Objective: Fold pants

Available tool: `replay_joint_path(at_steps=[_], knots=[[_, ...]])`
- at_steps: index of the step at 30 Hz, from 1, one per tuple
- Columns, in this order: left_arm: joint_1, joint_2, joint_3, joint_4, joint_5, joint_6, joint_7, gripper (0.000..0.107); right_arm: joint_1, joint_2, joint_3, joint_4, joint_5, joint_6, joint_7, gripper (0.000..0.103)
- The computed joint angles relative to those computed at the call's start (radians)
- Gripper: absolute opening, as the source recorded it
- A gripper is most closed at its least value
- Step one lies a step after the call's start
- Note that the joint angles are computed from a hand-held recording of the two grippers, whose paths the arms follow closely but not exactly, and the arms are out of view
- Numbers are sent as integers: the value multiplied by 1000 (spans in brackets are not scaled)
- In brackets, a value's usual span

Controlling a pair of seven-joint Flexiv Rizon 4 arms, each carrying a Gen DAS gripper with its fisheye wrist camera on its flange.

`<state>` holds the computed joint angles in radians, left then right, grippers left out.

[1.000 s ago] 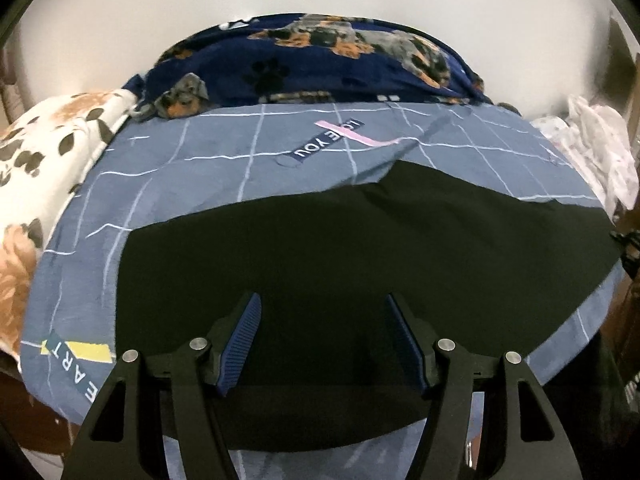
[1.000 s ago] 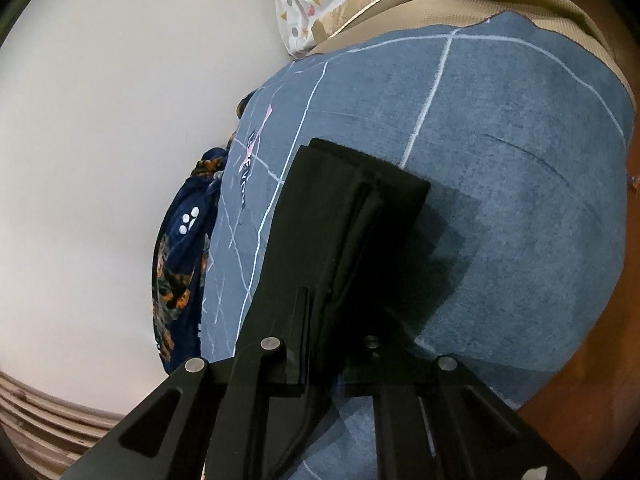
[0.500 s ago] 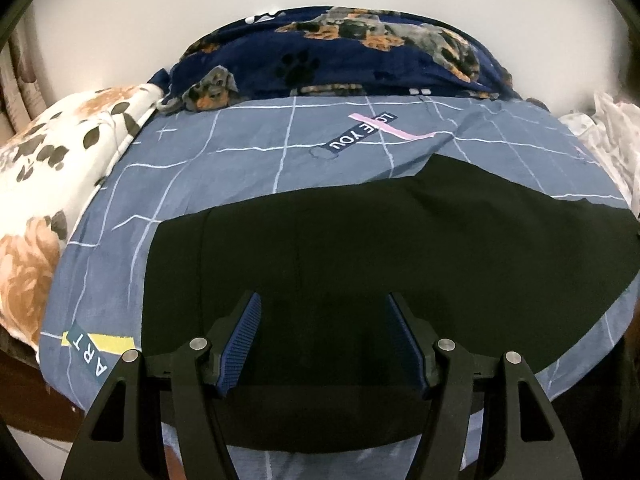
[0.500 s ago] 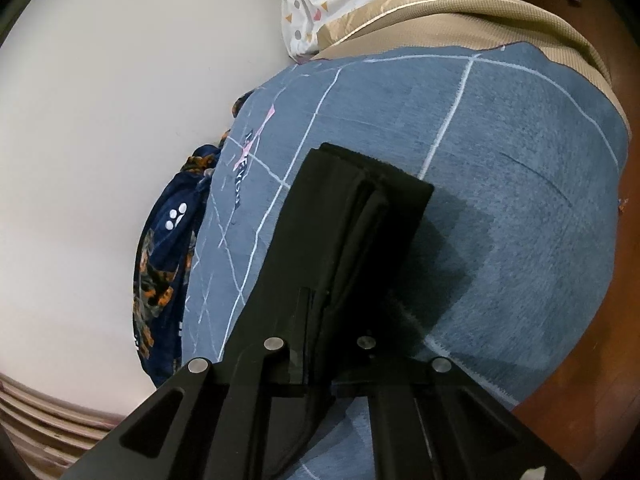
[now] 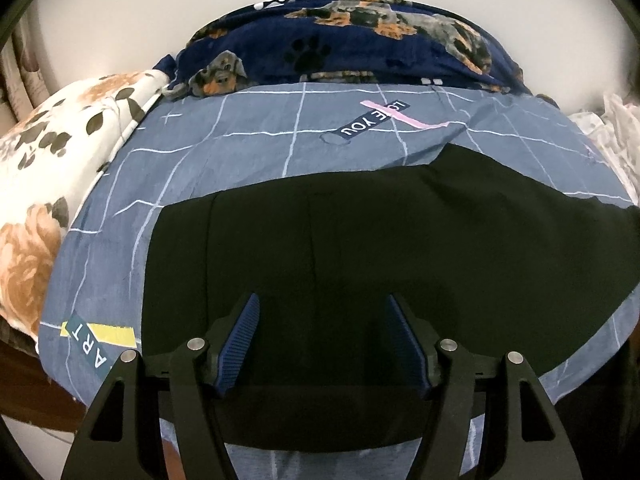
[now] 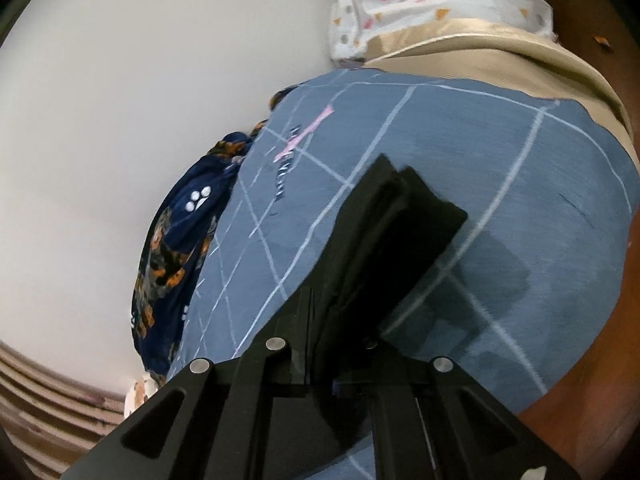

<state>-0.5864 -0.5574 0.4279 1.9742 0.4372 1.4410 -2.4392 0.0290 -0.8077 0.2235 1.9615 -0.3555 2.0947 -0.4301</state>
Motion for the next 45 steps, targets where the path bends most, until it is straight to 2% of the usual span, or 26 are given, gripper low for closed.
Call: replay_joint_path(at_steps=[8, 24, 39, 45], knots=[[11, 3, -8, 5, -6, 1, 4, 71, 14, 0, 24, -12, -29, 32, 9, 7], [39, 6, -43, 8, -24, -19, 35, 74, 31, -19, 38, -13, -118, 83, 66, 7], [56, 4, -69, 1, -18, -38, 53, 75, 41, -64, 81, -48, -250, 56, 132, 8], [62, 2, -79, -2, -26, -47, 71, 81, 32, -77, 101, -58, -306, 33, 151, 8]])
